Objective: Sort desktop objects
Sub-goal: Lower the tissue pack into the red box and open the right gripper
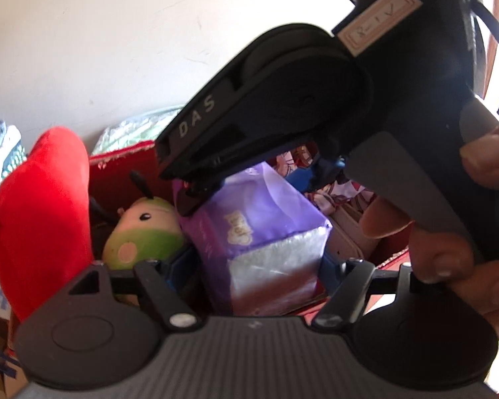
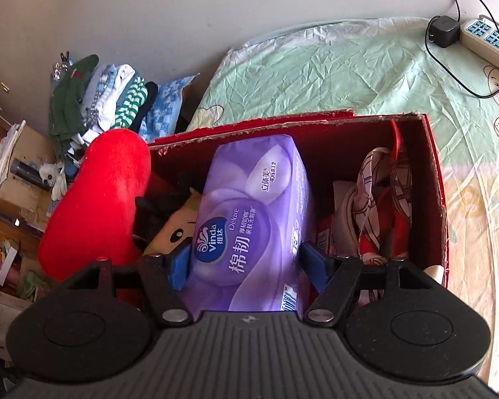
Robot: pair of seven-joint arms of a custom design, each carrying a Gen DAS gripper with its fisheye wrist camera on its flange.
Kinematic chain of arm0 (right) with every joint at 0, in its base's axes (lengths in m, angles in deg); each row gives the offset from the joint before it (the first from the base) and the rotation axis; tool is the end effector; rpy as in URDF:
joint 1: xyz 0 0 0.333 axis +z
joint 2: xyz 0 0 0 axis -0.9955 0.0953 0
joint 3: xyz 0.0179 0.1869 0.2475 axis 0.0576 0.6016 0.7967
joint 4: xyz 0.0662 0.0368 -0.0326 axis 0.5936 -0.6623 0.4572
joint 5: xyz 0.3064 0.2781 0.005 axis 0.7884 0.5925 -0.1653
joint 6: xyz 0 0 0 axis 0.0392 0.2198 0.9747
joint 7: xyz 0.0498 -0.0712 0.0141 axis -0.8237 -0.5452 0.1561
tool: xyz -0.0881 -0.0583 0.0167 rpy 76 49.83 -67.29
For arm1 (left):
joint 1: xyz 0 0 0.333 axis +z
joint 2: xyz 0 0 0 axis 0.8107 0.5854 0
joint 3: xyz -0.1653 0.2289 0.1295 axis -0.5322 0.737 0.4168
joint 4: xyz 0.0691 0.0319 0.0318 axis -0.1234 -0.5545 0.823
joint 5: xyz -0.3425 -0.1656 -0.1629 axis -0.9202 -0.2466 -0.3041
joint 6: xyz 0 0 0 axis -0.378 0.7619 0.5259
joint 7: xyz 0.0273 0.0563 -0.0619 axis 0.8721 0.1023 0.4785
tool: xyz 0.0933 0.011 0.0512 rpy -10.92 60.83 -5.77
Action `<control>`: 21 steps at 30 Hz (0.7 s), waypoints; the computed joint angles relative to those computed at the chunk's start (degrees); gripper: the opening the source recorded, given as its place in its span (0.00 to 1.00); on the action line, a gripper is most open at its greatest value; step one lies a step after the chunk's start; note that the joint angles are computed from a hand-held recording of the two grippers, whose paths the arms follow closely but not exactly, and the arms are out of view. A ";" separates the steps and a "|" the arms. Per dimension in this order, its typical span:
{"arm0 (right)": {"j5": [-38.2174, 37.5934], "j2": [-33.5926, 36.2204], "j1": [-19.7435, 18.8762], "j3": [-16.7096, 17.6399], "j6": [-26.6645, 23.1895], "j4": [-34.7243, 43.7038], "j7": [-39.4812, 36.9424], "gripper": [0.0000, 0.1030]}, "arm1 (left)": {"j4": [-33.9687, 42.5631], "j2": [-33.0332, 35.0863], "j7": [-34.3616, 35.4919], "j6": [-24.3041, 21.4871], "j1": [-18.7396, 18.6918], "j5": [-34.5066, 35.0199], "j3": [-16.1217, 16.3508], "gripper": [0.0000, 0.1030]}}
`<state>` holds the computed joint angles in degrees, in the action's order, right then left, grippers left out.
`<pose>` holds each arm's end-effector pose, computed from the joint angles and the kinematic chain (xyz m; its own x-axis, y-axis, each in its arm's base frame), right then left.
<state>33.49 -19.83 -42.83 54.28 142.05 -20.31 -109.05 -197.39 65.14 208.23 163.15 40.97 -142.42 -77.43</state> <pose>0.4894 0.5077 0.4750 -0.3836 -0.8252 -0.4145 -0.6821 0.5558 -0.4752 0.5537 -0.2467 0.4770 -0.8599 -0.5105 -0.0091 -0.3269 0.5642 -0.7582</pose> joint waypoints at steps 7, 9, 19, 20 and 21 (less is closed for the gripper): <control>-8.14 -2.09 2.70 -0.87 -2.33 -0.78 6.84 0.75 | -1.96 -2.59 5.93 -1.46 0.67 -5.97 1.17 0.85; -13.61 -3.71 4.06 -0.54 -5.81 -1.26 11.05 0.81 | -3.51 -4.49 9.92 -1.23 0.51 -9.92 1.94 0.94; -13.73 -3.21 7.98 5.98 -36.17 6.91 8.56 0.89 | -15.89 -20.94 5.24 9.83 -6.20 -16.38 0.17 0.98; -13.22 -2.42 8.60 6.06 -38.64 8.39 7.12 0.89 | -15.71 -19.82 2.50 12.99 -6.87 -15.48 -1.12 0.98; -12.75 -1.58 9.30 6.07 -41.12 9.92 5.69 0.89 | -15.52 -19.27 -1.25 14.70 -6.75 -13.14 -1.90 0.98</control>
<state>20.74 -21.42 -33.53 60.35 100.93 -10.39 -103.35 -212.91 45.86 206.98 177.86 34.22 -155.56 -79.33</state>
